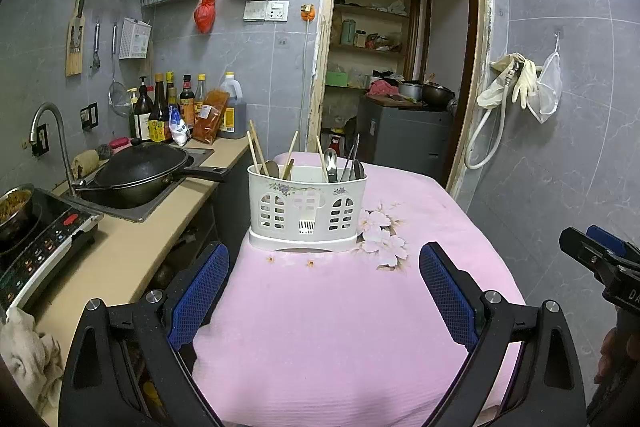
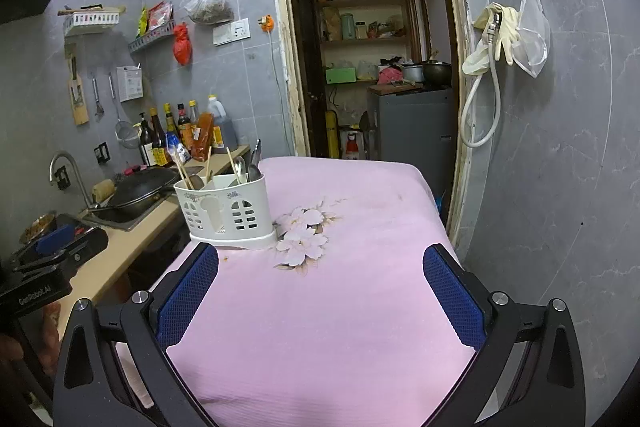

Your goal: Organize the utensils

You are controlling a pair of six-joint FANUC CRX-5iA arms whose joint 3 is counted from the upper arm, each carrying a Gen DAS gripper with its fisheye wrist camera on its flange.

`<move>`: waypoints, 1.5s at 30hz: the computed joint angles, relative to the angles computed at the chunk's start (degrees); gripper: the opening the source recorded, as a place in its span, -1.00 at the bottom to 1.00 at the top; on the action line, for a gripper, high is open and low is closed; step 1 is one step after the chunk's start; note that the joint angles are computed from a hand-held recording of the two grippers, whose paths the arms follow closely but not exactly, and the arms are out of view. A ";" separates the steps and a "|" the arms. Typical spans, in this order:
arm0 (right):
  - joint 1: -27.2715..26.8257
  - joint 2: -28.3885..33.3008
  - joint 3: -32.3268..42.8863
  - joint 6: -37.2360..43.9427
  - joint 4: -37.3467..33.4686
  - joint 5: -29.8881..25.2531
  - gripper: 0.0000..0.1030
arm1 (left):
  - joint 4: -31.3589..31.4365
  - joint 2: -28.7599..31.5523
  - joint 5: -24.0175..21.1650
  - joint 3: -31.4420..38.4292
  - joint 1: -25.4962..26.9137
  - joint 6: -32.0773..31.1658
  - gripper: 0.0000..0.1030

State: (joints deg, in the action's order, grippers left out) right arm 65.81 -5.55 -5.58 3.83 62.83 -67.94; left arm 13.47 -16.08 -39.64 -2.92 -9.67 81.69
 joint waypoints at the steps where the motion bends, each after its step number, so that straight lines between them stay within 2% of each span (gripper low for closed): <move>1: 0.00 -0.03 -0.01 0.04 -0.04 0.04 1.00 | -0.15 -0.08 0.03 -0.02 -0.01 0.08 0.81; 45: 0.54 0.32 0.46 -0.39 -0.87 -0.31 1.00 | -0.90 -0.64 -0.32 -0.87 0.11 1.39 0.81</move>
